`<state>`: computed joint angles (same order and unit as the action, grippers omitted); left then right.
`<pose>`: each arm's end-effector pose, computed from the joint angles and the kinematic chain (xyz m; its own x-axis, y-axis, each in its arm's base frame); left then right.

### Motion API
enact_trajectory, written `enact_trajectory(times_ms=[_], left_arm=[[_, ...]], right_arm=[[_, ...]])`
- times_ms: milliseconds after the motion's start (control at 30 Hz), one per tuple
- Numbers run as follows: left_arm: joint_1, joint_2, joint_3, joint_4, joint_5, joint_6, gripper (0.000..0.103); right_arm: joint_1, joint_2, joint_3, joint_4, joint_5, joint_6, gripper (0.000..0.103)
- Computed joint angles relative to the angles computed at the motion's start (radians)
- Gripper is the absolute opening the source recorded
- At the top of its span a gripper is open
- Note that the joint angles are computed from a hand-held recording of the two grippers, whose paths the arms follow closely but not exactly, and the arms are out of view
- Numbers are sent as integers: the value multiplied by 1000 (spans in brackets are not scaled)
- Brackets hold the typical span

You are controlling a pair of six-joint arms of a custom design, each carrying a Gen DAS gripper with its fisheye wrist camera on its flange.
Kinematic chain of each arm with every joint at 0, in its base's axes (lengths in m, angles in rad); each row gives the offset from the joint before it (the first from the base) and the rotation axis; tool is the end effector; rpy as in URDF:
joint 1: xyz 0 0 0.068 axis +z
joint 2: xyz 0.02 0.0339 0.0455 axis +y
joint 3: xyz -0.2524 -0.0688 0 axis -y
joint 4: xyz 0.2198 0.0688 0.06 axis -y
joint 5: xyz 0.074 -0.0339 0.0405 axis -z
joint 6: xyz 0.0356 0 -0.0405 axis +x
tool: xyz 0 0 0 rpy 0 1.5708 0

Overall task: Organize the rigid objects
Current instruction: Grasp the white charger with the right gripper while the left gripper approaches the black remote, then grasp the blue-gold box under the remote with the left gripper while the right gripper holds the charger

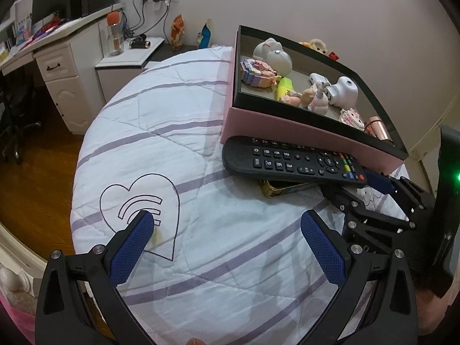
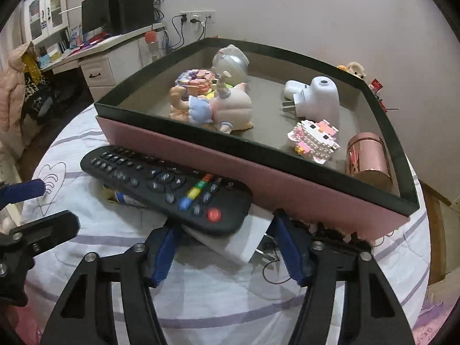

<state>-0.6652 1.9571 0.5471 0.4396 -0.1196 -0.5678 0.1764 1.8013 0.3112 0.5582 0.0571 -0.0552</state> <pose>0.2161 -0.1641 0.0497 -0.8484 -0.0131 -0.5293 0.1228 0.9675 -0.2208 0.2174 0.0367 0.0570 -0.7813 -0.1952 -0.5929 -0.1851 0.9796 -0.0786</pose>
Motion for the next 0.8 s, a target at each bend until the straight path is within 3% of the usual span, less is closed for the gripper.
enact_trajectory(times_ms=[500,633,800], left_arm=[[-55,6,5,23,8,-4,103],[-65,90,74,22,23,16,103],[-70,155,168,-16,-25,81,103]], right_arm=[[-214,-272,-159,-139,-219,-47,64],[-291,-333,-180,-184,-258,-80,64],[-351,-361,-191,-206,-288,-108,64]])
